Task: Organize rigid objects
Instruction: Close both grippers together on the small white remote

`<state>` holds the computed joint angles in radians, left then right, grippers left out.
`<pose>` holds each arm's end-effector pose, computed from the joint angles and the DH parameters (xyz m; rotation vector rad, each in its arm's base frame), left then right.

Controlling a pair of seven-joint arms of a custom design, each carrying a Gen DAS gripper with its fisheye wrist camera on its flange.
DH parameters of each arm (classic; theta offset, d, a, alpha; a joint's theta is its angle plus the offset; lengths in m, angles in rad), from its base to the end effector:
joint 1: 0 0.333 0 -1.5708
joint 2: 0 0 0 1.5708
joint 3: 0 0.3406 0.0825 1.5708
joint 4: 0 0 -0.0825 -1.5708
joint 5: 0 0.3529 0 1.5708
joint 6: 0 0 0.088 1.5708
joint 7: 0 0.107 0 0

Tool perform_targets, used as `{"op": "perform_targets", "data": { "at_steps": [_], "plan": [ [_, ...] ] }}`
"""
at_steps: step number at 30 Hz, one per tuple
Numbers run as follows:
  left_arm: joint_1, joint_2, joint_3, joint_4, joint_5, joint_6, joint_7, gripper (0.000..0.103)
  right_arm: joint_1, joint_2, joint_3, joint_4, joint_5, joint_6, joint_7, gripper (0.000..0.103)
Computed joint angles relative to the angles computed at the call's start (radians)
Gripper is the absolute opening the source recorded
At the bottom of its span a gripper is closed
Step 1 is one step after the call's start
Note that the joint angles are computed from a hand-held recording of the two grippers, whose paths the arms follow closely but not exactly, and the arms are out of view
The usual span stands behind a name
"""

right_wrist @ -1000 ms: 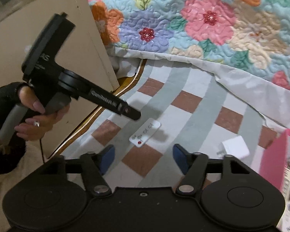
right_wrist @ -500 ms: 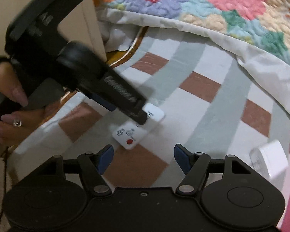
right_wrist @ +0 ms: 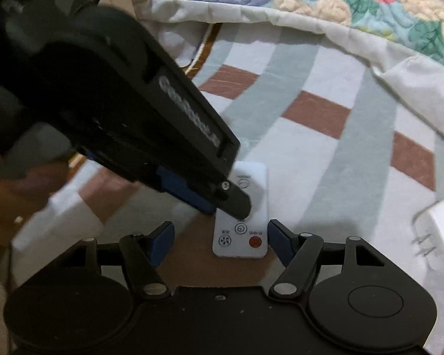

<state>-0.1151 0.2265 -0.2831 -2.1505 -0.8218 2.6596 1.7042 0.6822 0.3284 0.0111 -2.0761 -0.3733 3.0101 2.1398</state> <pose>0.5341 -0.1955 0.3679 2.1250 -1.7851 0.7476 0.4569 0.4136 0.3818 -2.1851 1.3292 -0.3238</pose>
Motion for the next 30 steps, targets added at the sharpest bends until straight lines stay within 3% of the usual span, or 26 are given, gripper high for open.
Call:
{"op": "perform_targets", "data": {
  "at_steps": [2,4,5,11,14,17,19,20,21,26,28,30],
  "plan": [
    [0.002,-0.004,-0.01,-0.005,-0.035,-0.007,0.017,0.024,0.084,-0.016,-0.097,-0.021,-0.096,0.003,0.106,0.063],
    [-0.027,-0.012,-0.002,-0.017,0.019,0.037,-0.015,0.024,0.09,-0.031,-0.113,-0.042,-0.143,0.016,0.173,0.049],
    [-0.04,-0.014,0.002,-0.021,0.049,0.06,-0.037,0.024,0.064,-0.037,-0.087,-0.048,-0.117,0.012,0.152,0.043],
    [-0.05,-0.028,-0.01,-0.039,0.089,0.125,-0.045,0.028,-0.162,-0.066,0.143,-0.126,0.185,0.098,0.028,0.043],
    [-0.04,-0.028,-0.016,-0.037,0.087,0.119,-0.04,0.035,-0.353,-0.062,0.349,-0.167,0.37,0.162,-0.079,0.043],
    [-0.019,-0.02,-0.035,-0.029,0.004,0.099,0.004,0.037,-0.527,-0.033,0.534,-0.18,0.478,0.203,-0.149,0.043],
    [-0.021,-0.012,-0.038,-0.027,-0.03,0.097,0.014,0.032,-0.572,-0.026,0.589,-0.193,0.5,0.224,-0.169,0.043],
    [-0.028,-0.007,-0.034,-0.026,-0.026,0.1,-0.001,0.027,-0.574,-0.022,0.592,-0.193,0.499,0.229,-0.175,0.043],
    [-0.034,-0.002,-0.031,-0.025,-0.02,0.102,-0.012,0.012,-0.579,-0.016,0.595,-0.19,0.495,0.231,-0.182,0.043],
    [-0.035,-0.018,-0.05,-0.038,-0.055,0.13,0.05,0.009,-0.577,-0.024,0.591,-0.189,0.478,0.218,-0.2,0.043],
    [-0.005,-0.027,-0.073,-0.03,-0.168,0.09,0.16,0.006,-0.568,-0.031,0.579,-0.179,0.467,0.187,-0.238,0.043],
    [-0.027,-0.037,-0.056,-0.033,-0.165,0.089,0.174,0.005,-0.54,-0.041,0.551,-0.18,0.465,0.173,-0.277,0.043]
  ]
}}
